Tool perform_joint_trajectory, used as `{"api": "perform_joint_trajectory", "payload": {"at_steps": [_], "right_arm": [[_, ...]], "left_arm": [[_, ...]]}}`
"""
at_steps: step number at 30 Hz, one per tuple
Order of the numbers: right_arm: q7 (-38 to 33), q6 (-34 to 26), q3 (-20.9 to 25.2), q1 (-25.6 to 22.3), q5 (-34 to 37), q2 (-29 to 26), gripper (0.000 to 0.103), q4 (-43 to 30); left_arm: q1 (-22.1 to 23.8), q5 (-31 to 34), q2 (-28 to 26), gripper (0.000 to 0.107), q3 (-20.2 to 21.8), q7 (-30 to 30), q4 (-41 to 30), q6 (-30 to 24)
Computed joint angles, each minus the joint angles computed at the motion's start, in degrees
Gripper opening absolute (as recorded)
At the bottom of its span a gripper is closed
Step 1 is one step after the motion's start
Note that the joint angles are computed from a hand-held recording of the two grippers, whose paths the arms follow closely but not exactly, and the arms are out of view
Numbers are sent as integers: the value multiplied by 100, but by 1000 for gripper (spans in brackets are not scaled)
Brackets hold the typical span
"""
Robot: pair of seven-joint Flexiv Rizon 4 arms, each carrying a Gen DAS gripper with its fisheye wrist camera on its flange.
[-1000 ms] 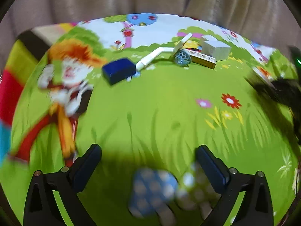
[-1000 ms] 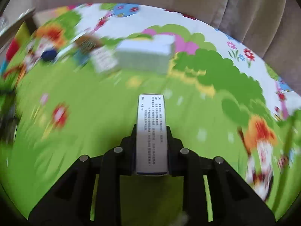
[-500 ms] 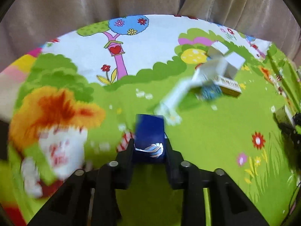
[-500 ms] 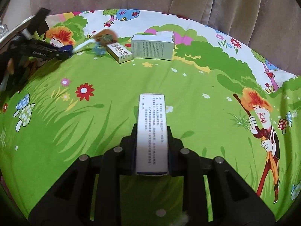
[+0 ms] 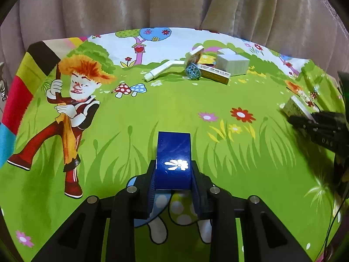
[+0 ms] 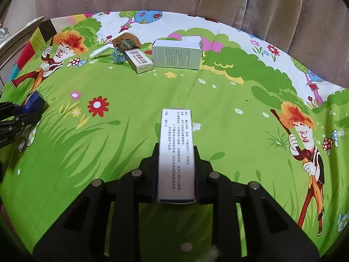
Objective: Organize rigid objects
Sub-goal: 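Lift and carry both held boxes off the bed over the bin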
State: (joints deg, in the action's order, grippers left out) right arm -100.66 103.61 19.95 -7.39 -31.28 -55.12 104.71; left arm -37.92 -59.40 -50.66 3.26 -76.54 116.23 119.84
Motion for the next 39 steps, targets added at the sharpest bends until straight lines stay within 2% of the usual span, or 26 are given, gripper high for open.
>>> {"api": "perform_joint_trajectory", "payload": {"at_steps": [3, 6, 7, 9, 13, 14, 16, 17, 19, 21, 23, 26, 32, 39], "right_arm": [[8, -56, 106, -91, -10, -26, 28, -16], [265, 123, -179, 208, 352, 129, 28, 155], [340, 192, -161, 194, 403, 190, 29, 301], [392, 470, -136, 167, 424, 365, 29, 777], [222, 1379, -623, 686, 525, 783, 29, 1876], [-2, 1684, -776, 921, 708, 896, 29, 2206], [-51, 2072, -899, 1029, 615, 1020, 29, 2614], [-52, 2197, -929, 1047, 600, 1057, 29, 2719], [-27, 2505, -921, 1003, 532, 1189, 29, 2957], [-22, 2934, -916, 944, 471, 1342, 29, 3181], [-8, 3469, -908, 867, 391, 1510, 29, 3411], [36, 4139, -959, 816, 252, 1690, 29, 3677], [-170, 5344, -1118, 1016, 395, 2074, 29, 4173], [-288, 6283, -1298, 1028, 469, 2244, 29, 4513]], "left_arm": [[-382, -632, -89, 29, 215, 421, -163, -92], [-172, -560, -32, 29, -34, 346, -79, 75], [-259, -826, -34, 29, -39, 427, -89, 112], [-56, -511, 114, 29, -365, 0, 225, 366], [228, 306, 324, 29, -864, -1288, 915, 928], [275, 524, 365, 29, -942, -1622, 1073, 1059], [336, 860, 466, 29, -1045, -2205, 1327, 1197], [234, 824, 506, 29, -1011, -2295, 1374, 1234], [-238, 319, 600, 29, -843, -2164, 1400, 1382], [-431, 65, 692, 29, -830, -2087, 1437, 1630], [-764, -547, 779, 29, -819, -1645, 1355, 2047], [-971, -1049, 868, 29, -917, -1183, 1228, 2685], [-1119, -1482, 1008, 29, -1200, -265, 926, 3730], [-983, -1453, 1067, 29, -1650, 313, 739, 4385]]}}
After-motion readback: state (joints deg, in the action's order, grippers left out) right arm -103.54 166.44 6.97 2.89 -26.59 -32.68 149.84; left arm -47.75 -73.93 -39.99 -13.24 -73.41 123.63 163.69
